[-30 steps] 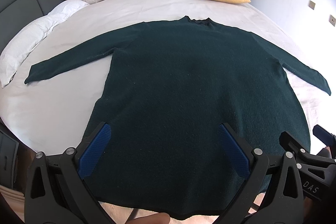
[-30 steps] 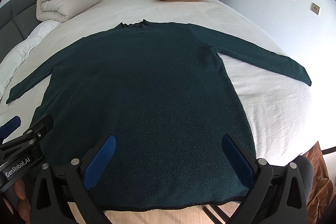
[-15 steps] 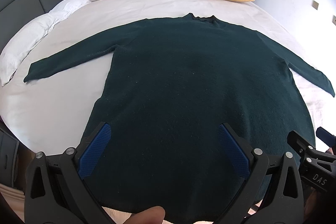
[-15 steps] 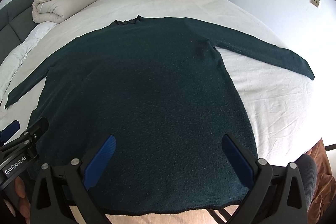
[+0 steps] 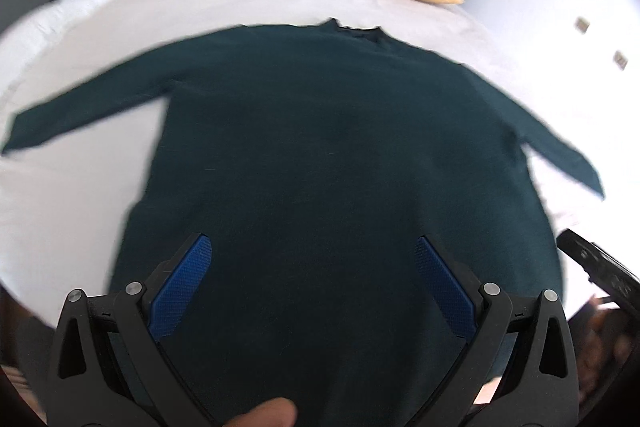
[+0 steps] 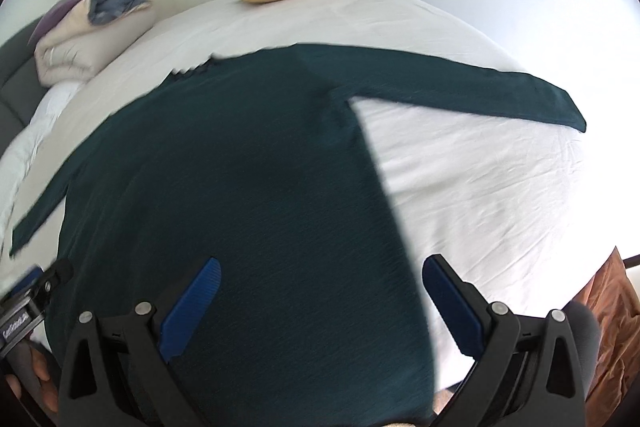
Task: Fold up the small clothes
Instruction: 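Grasp the sweater sleeve with the right gripper and lift it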
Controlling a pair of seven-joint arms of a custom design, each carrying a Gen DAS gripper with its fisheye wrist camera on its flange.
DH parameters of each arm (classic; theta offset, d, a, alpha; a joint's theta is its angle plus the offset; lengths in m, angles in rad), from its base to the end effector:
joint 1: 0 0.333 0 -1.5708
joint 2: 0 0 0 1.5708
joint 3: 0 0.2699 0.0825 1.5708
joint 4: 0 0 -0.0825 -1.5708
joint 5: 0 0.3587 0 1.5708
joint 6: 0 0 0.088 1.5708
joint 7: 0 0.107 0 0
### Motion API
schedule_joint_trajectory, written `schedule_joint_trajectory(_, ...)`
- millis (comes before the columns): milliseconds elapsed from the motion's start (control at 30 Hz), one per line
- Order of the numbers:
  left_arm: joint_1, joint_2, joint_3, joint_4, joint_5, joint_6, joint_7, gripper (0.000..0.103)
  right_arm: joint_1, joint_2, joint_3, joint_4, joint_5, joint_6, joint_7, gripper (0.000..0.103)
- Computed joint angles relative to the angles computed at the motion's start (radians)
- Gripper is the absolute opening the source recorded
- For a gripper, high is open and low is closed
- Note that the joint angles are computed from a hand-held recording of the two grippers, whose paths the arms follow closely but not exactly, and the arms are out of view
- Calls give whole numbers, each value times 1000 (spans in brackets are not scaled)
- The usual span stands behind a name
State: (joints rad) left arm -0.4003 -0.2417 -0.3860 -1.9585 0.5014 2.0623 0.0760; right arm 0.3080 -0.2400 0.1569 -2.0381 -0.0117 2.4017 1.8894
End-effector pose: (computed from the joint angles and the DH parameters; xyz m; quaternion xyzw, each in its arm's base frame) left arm 0.3642 -0.3521 0.5725 -0.8239 0.4693 -0.2405 0.2079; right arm 0.4600 0.2381 0.5745 -0.7270 0.6193 -0.1351 0.2641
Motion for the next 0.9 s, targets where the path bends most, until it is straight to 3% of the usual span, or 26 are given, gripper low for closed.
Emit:
schedule_joint_trajectory(100,22,-30,10,-54,41,122,-59,103,-26,31,-71,34,107,28,-53,103)
schedule_joint_trajectory(167,32,-22,15,-50,41,141,-62,103,-54,77,-115,83,198,24,-75,103)
schedule_joint_trajectory(267,28,11,50,-27,-63,141,34,103,-119,173,-218,164,529,7,-148,103)
schedule_joint_trajectory(367,53,-6,50,-66,-51,176,-22,103,-209,264,-249,238,702,-11,-126,97)
schedule_joint_trajectory(567,88,3,77,-115,-61,292,-4,103,-330,439,-221,400,868,-39,-108,87)
schedule_joint_trajectory(800,109,69,84,-84,-51,374,40,103,-384,580,-159,545,945,59,-35,87)
schedule_joint_trajectory(900,115,84,90,-77,-44,383,39,103,-397,636,-143,608,925,83,-20,75)
